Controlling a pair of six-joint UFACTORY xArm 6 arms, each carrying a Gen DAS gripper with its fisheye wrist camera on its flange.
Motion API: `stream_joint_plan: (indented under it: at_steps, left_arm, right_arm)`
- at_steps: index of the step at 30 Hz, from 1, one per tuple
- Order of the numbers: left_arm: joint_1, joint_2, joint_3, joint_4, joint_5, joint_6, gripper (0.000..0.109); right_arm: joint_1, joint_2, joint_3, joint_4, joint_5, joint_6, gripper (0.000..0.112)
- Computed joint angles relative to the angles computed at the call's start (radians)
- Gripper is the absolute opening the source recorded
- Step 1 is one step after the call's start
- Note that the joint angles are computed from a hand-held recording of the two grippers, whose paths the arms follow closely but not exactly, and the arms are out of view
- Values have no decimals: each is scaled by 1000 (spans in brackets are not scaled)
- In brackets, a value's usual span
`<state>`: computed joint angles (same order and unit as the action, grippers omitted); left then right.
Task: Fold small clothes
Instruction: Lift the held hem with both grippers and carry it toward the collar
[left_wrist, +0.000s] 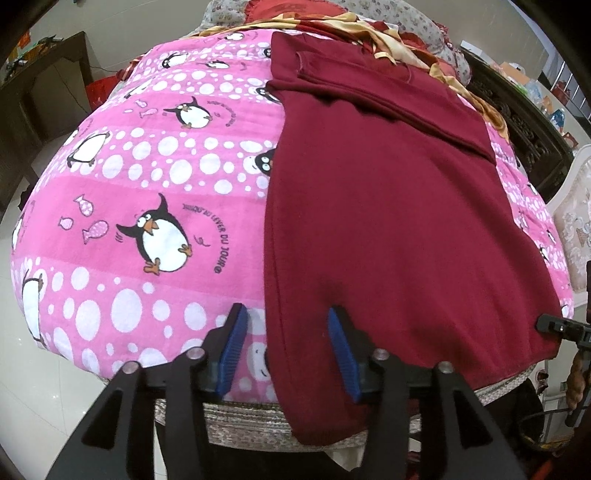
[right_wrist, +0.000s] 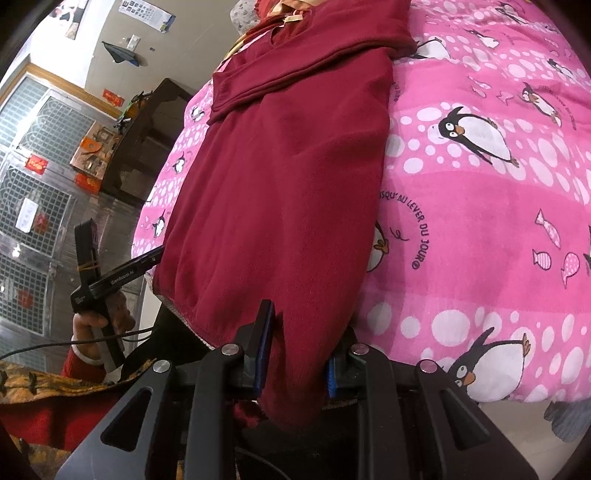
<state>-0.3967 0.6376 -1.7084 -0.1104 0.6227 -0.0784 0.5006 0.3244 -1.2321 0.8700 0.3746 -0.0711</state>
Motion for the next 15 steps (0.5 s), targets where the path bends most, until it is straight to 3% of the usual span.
stream_joint_plan:
  at_steps: [7,11,15]
  left_arm:
    - [-7,1,1,29,-1,-6,56]
    - [-6,2,-7,28,13,2,55]
    - [-8,6,-18,25,25,8,44]
  right_arm:
    - [3,3,0,19,-8,-8,28]
    - [1,5,-11,-44,3,14,28]
    - [6,-2,-22,-14,-22,-31,22]
